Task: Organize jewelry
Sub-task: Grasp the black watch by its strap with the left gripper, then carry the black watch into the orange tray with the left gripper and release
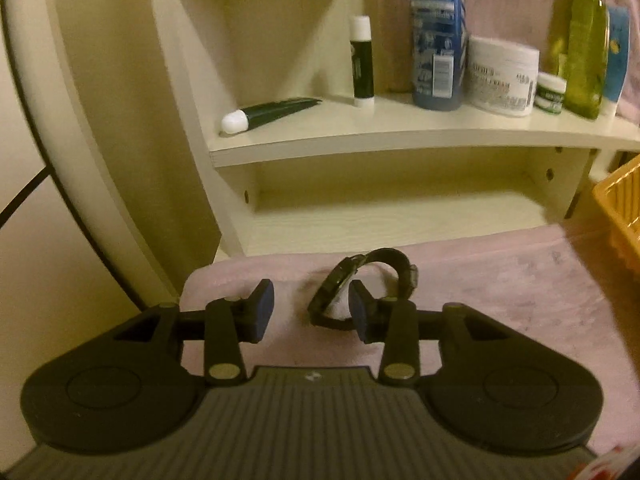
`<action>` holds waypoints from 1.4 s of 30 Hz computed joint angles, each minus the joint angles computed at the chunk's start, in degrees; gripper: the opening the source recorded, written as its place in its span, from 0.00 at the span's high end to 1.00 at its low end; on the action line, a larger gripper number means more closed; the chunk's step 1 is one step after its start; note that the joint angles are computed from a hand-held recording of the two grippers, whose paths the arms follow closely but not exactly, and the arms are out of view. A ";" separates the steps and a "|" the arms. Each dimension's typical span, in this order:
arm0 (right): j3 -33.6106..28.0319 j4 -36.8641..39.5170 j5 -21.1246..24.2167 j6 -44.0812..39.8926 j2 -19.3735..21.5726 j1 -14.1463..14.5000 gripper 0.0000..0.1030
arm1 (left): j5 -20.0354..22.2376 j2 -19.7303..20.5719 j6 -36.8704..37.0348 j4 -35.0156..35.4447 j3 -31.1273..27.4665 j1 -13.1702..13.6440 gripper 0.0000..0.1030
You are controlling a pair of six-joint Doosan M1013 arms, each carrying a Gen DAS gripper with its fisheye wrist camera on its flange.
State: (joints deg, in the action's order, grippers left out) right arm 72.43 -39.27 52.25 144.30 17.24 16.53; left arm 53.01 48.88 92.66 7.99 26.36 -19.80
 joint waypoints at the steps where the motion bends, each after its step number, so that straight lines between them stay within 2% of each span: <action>1: -0.01 0.03 0.16 -0.06 0.02 -0.02 0.94 | 0.38 0.53 1.06 -0.28 -0.88 0.02 0.64; 5: -0.43 0.23 0.77 -0.35 0.38 -0.07 0.94 | 5.00 4.01 5.09 -1.27 -7.34 0.07 0.65; 6: -0.57 0.35 0.80 -0.52 0.48 -0.13 0.94 | 5.87 4.68 5.91 -1.39 -8.63 0.07 0.69; 7: -0.62 0.36 0.87 -0.58 0.51 -0.14 0.94 | 6.17 4.90 6.65 -1.51 -9.10 0.04 0.71; 9: -0.65 0.37 0.93 -0.59 0.53 -0.14 0.94 | 6.71 5.31 7.85 -1.93 -9.97 0.04 0.85; 13: -0.77 0.36 0.86 -0.60 0.61 -0.14 0.94 | 8.49 5.80 8.30 -2.14 -11.37 0.11 0.91; 16: -0.54 0.28 0.47 -0.49 0.47 -0.15 0.94 | 8.98 5.36 7.21 -2.88 -11.39 0.49 0.92; 26: 0.20 -0.26 -0.50 0.99 -0.07 0.06 0.94 | 5.74 1.13 5.61 -5.09 -6.54 1.28 0.92; 36: 0.67 -0.34 -1.27 1.57 -0.41 0.03 0.94 | 1.84 -3.10 5.22 -8.09 0.61 0.05 0.92; 42: 0.68 -0.29 -1.36 1.69 -0.43 0.03 0.94 | 0.93 -4.20 5.90 -10.96 2.58 -0.70 0.92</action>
